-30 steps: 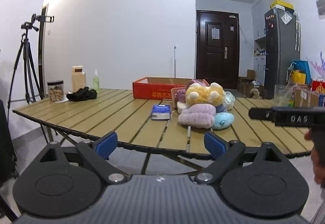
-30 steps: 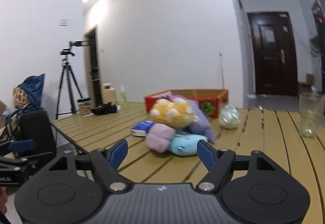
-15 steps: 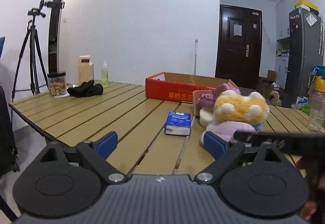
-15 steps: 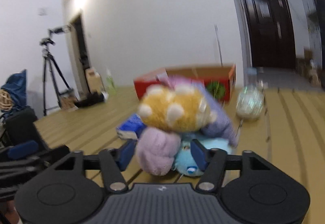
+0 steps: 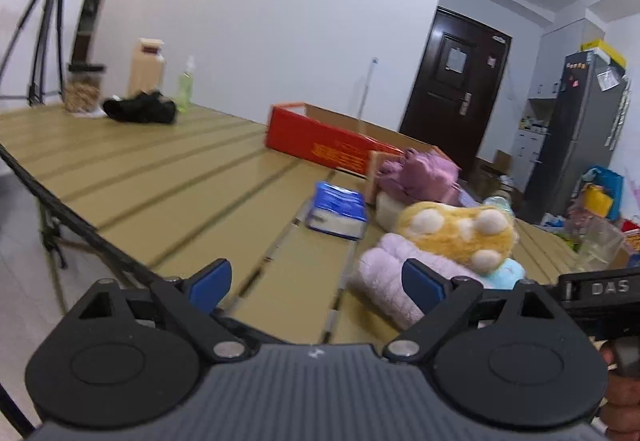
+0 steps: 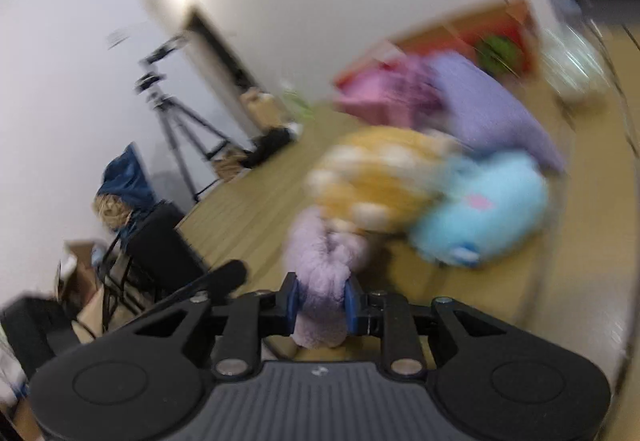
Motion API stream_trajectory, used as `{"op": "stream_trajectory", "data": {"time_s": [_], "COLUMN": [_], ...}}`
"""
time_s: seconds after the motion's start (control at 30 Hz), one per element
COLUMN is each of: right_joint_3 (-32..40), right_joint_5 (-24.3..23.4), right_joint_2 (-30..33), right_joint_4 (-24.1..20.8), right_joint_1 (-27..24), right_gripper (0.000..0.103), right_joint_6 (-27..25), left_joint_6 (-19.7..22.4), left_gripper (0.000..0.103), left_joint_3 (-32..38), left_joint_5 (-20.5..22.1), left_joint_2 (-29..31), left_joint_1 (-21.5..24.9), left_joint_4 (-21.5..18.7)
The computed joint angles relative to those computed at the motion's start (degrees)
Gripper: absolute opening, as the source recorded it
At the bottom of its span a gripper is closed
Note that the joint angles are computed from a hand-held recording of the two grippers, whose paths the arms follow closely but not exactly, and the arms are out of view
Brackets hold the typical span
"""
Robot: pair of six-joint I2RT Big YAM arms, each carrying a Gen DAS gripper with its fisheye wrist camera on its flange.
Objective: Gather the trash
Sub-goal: 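Grasp the lilac fluffy cloth with both tools and lift it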
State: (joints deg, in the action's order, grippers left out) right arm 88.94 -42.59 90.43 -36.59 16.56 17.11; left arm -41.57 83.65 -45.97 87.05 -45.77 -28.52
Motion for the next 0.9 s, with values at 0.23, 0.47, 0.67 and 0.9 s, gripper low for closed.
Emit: {"op": "stream_trajectory", "data": {"time_s": [0.23, 0.47, 0.67, 0.9], "right_joint_3": [-0.4, -1.2, -2.5, -3.5], "right_joint_5": [2.6, 2.9, 7.1, 10.2], "right_joint_2": [-0.4, -1.8, -2.6, -4.2], "right_joint_4": [-0.8, -1.0, 2.4, 3.3], "right_joint_1": [1.0, -1.0, -0.5, 1.3], "right_gripper": [0.022, 0.022, 0.021, 0.019], "right_joint_6": [-1.7, -3.1, -2.7, -6.2], "left_joint_6": [3.8, 0.3, -6.6, -8.5], "left_gripper": [0.08, 0.026, 0.018, 0.017], "left_joint_3": [7.8, 4.4, 3.9, 5.4], "left_joint_5": [6.1, 14.1, 9.3, 6.5], "left_joint_2": [5.7, 4.6, 2.7, 2.5], "left_joint_1": [2.0, 2.5, -1.8, -3.0], "left_joint_4": [-2.2, 2.8, -2.3, -6.0]}}
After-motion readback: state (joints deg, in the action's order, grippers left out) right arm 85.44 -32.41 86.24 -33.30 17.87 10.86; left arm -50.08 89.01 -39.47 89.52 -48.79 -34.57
